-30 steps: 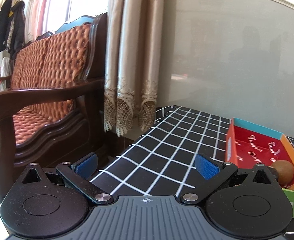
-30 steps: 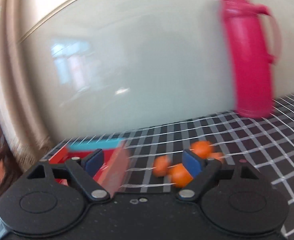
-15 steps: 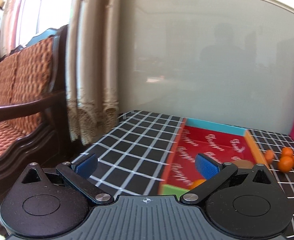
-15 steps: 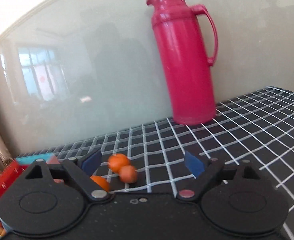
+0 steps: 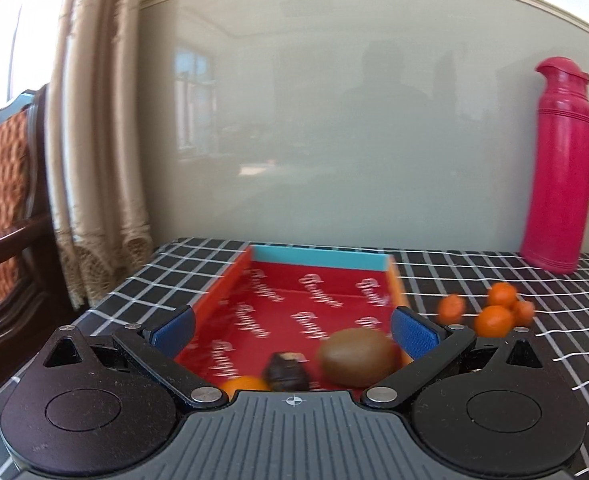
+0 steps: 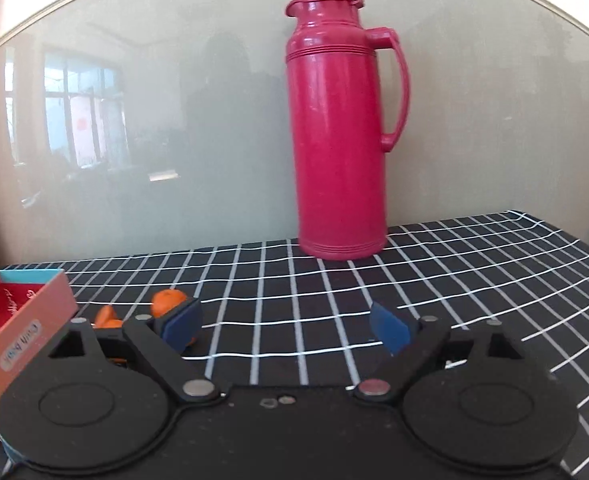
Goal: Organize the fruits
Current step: 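Move the left gripper back to the mandarins on the table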
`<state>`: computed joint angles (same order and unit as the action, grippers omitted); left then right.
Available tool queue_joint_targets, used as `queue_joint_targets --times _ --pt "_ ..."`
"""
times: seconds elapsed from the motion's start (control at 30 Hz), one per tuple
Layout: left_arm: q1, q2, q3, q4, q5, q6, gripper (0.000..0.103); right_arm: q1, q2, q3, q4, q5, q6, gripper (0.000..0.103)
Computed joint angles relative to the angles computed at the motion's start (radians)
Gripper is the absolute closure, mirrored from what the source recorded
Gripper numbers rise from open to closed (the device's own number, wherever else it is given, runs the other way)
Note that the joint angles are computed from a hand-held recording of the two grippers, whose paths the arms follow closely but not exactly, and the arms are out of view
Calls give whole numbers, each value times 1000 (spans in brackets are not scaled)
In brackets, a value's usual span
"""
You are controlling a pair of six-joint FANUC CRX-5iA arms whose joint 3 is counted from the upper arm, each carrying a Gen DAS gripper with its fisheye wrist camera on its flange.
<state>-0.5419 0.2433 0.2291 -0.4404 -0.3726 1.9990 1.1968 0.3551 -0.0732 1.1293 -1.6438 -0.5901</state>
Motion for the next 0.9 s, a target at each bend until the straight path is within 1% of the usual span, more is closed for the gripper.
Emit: queue_joint_targets --times 0.13,0.37,0.43,0.53,0.6,0.67,0.83,0.9 --pt "-30 27 22 35 14 -43 0 16 -31 -39 -25 -40 -19 12" --pt "-75 77 56 104 33 -154 0 44 -80 -96 -80 -102 -64 12" --pt "-73 92 57 171 39 -211 0 49 -90 -108 -93 -115 -71 12" --pt "-82 109 60 202 47 -218 0 57 -103 -122 -111 -132 -78 12" --pt "-84 130 78 246 30 -255 0 61 -109 -130 -123 -143 -80 12" --pt "-90 138 77 266 48 -267 0 66 -115 -138 -135 -156 -85 12" --pt "-105 188 128 314 17 -314 1 76 -137 -161 -170 -186 -113 12" --pt "-111 208 153 317 0 -310 1 79 -143 -168 -183 -195 -123 12"
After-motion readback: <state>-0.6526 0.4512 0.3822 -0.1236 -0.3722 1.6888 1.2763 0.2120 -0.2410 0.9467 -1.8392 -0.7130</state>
